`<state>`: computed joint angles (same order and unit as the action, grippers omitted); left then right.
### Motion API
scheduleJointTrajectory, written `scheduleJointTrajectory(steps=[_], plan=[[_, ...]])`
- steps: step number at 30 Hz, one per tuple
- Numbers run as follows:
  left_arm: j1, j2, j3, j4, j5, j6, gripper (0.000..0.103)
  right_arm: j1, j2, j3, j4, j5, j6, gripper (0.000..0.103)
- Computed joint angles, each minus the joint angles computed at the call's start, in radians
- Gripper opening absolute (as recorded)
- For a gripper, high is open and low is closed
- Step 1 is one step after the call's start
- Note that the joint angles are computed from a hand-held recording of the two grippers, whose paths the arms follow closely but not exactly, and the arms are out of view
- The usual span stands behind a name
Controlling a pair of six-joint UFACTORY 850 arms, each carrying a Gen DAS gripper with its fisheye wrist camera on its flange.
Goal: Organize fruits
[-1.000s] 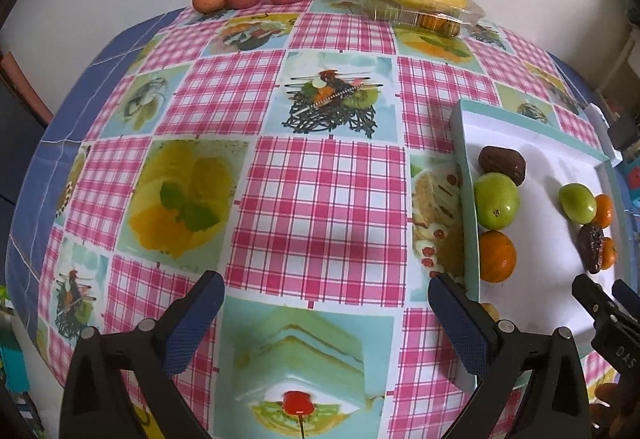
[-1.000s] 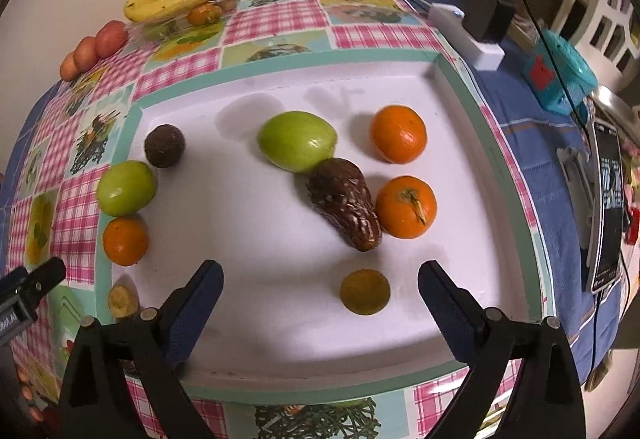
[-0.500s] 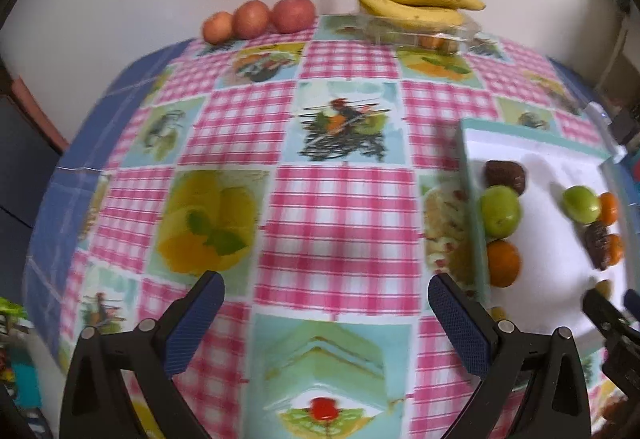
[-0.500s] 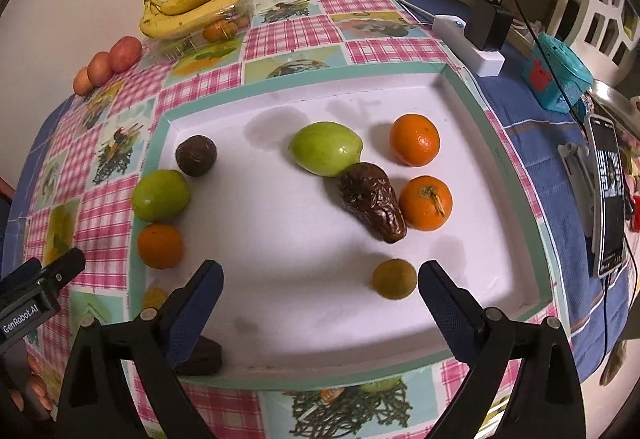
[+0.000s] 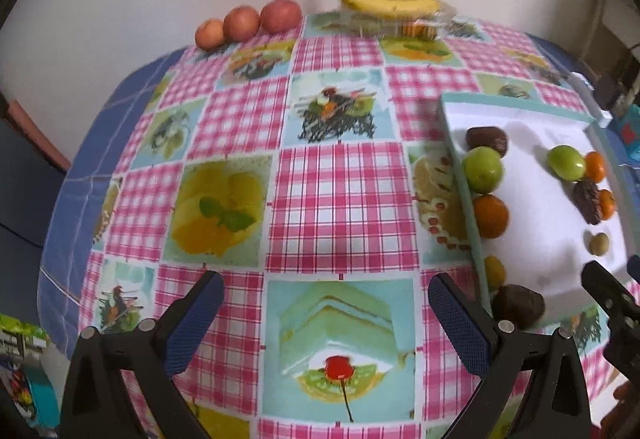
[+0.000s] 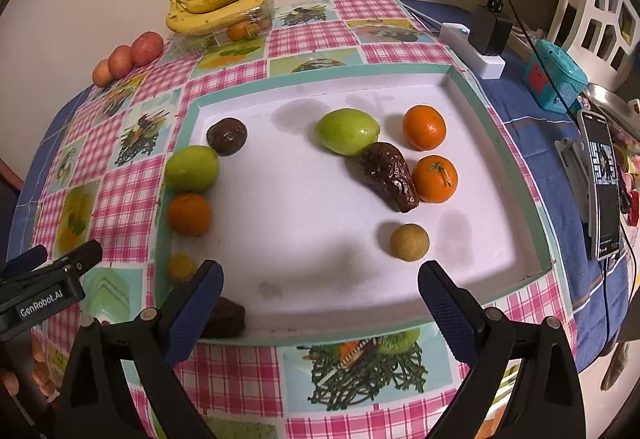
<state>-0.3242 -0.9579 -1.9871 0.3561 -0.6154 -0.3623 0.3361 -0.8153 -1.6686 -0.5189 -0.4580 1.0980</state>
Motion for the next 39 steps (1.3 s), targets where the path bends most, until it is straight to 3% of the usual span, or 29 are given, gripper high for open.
scheduleJointTrajectory(steps=[3,11,22,39], plan=[[-0.002,0.062,0.082,0.048,0.059,-0.035,0.103,0.007,0.014,0.016,-0.029,0.011,0.027,0.098],[0.001,0.142,0.177,0.182,0.098,-0.181,0.103,0.031,0.062,0.073,-0.152,0.04,0.139,0.098],[0.043,0.146,0.177,-0.05,0.021,-0.006,0.103,0.067,0.112,0.121,-0.34,0.04,0.282,0.098],[0.067,0.16,0.195,-0.112,0.018,0.027,0.103,0.073,0.114,0.118,-0.331,0.04,0.267,0.098]])
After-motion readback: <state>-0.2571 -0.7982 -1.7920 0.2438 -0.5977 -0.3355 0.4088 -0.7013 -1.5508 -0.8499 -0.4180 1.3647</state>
